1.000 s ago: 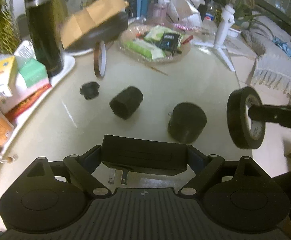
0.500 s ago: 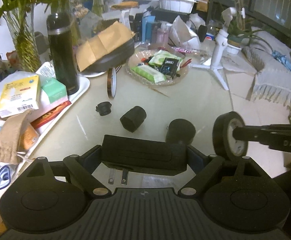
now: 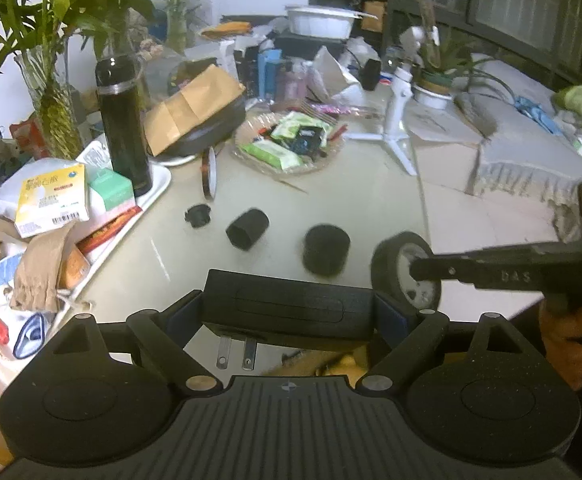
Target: Organize rigid objects
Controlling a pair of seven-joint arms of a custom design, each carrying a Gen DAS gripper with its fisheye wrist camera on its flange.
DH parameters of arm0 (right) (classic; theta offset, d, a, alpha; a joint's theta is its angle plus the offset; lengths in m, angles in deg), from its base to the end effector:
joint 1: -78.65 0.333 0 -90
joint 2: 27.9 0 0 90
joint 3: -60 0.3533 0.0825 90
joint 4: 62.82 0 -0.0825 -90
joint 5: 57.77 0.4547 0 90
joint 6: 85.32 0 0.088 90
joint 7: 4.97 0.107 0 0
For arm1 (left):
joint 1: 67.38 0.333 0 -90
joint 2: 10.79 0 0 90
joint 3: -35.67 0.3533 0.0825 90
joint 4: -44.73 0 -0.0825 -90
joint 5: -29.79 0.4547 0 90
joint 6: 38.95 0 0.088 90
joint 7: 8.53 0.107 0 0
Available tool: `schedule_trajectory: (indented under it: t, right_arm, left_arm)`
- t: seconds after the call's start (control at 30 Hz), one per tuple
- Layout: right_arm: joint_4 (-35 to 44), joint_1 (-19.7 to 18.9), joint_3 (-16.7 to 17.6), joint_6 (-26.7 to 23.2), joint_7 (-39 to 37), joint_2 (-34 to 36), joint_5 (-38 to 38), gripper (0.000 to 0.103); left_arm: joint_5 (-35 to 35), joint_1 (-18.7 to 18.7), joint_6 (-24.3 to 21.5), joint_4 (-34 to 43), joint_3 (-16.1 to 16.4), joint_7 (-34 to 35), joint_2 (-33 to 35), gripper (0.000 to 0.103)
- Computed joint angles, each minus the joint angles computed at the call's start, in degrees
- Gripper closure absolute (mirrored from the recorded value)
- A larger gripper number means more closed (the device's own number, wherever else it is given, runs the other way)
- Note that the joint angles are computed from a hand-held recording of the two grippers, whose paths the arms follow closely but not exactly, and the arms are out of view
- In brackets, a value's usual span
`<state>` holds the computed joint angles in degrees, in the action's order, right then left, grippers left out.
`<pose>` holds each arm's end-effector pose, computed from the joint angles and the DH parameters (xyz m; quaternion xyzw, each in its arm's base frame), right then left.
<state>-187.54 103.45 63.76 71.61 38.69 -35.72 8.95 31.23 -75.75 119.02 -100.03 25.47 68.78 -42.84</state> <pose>0.5453 0.2574 0.5158 -0.7269 0.5005 -0.0132 0.4700 0.4460 -0.1601 0.5595 -0.6076 0.6952 -0.3029 0.2363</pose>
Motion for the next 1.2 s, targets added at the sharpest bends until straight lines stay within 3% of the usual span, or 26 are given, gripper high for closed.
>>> schedule_trajectory:
  t: [0.23,0.47,0.57,0.77,1.2]
  right_arm:
    - [-1.9,0.5,-0.2,-0.6,-0.3,-2.0,-0.1,0.084]
    - [-3.2,1.2,-0.7,-0.7,-0.5,-3.2,-0.2,0.084]
    - [-3.8,1.5,-0.7,-0.6,-0.7,-3.8,-0.6,0.084]
    - [-5.0,2.1,-1.0,-1.0,-0.8,-5.0,-1.9,0.084]
    - [-6.6,3.0,-2.1,-3.5,-3.7,-6.6,-3.8,0.083]
  left_arm:
    - [-2.4,-3.4,-2.7,-3.3,2.2,4.5,-3.6,0.014]
    - [-4.3,-4.9,-6.3,-5.2,2.7,8.1,-6.0,0.014]
    - [-5.0,-4.8,-5.7,-6.4,2.4,8.3,-6.8,0.014]
    - [-7.9,-4.8,-2.3,-8.6,2.7,4.6,-8.5,0.006]
    - [-6.2,-0.5,1.4,-14.1,-1.5,-10.9,-15.3,0.006]
